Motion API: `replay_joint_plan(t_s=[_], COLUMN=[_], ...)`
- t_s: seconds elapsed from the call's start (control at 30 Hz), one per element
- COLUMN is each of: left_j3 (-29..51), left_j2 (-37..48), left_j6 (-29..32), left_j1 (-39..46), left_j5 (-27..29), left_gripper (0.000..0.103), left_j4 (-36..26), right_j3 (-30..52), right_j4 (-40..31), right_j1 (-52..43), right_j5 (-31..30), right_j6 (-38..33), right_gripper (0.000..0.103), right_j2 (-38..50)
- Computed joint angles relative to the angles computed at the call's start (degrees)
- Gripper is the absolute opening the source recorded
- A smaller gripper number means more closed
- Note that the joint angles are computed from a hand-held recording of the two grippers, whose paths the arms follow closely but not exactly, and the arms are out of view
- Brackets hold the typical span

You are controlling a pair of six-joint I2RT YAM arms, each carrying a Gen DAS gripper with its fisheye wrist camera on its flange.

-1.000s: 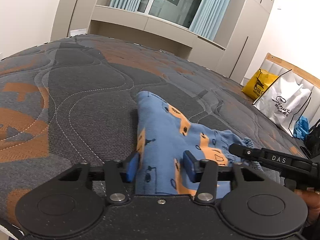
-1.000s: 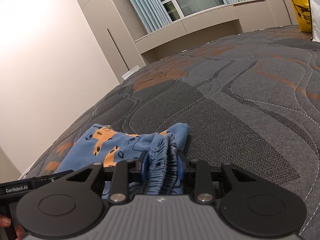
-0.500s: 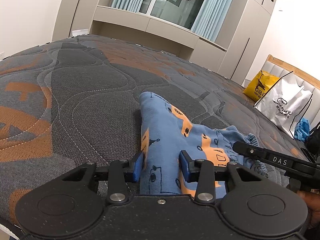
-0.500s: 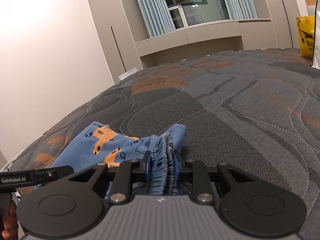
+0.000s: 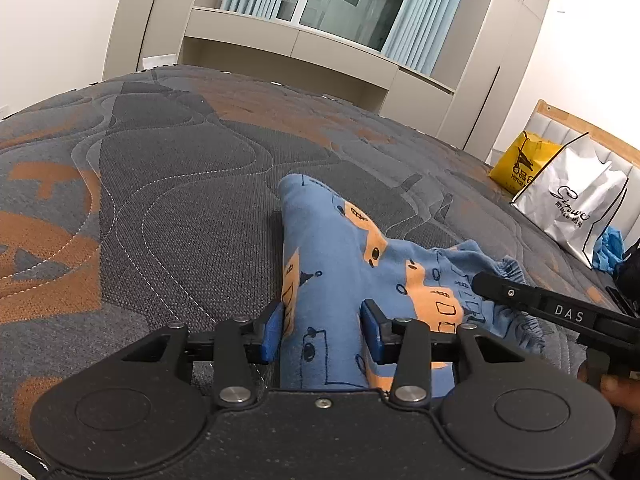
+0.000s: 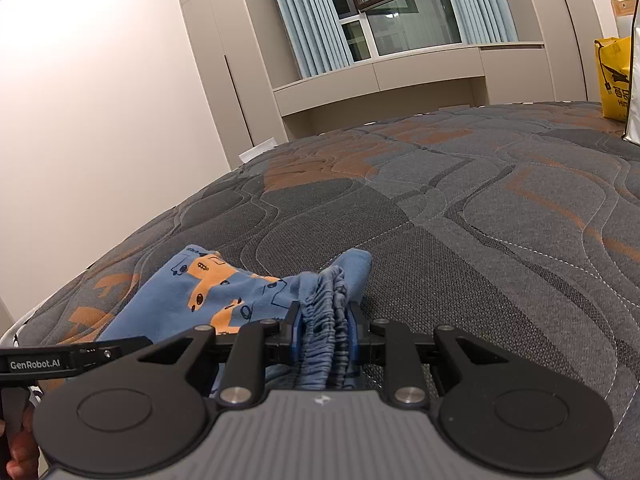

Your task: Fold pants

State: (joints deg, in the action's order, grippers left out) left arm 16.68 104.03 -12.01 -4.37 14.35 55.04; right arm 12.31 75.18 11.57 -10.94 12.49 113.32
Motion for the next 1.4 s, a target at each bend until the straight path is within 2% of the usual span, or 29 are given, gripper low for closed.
replay_joint_plan(t_s=[0.13, 0.23, 0.63, 0.87, 1.1, 1.4], left_j3=[-0.3, -0.8, 0.0, 3.4, 11.0, 27.5], left_j2=[-0.7, -1.6, -1.5, -0.6, 1.4, 7.5], left_j6=[0.5, 0.8, 2.2, 3.1, 4.4, 4.4], left_j1=[-0.3, -0.7, 2.5, 3.5, 5.2, 8.8], left_j5=[-0.5, -0.5, 5.1, 6.2, 6.4, 6.2], left_gripper=[0.032, 0.028, 0.025, 0.025, 0.025, 0.025], left_j4=[0.2, 0.9, 2.4, 1.6, -2.7, -12.0], right_j3=[-0.3, -1.0, -2.2, 1.4, 9.1, 29.3], right_j4=[1.1, 3.5, 2.3, -2.4, -9.7, -22.9], right_j1=[-0.1, -0.6, 2.6, 3.3, 3.4, 4.4], right_j5=[-0.4, -1.8, 2.1, 2.7, 2.2, 0.8], right_j6=[0.4, 1.0, 1.6, 1.3, -0.7, -3.9], right_gripper=[0.024, 0.022, 0.021, 0.021, 0.021, 0.021], right_j2=[0.2, 0.6, -3.5, -5.4, -5.7, -0.2])
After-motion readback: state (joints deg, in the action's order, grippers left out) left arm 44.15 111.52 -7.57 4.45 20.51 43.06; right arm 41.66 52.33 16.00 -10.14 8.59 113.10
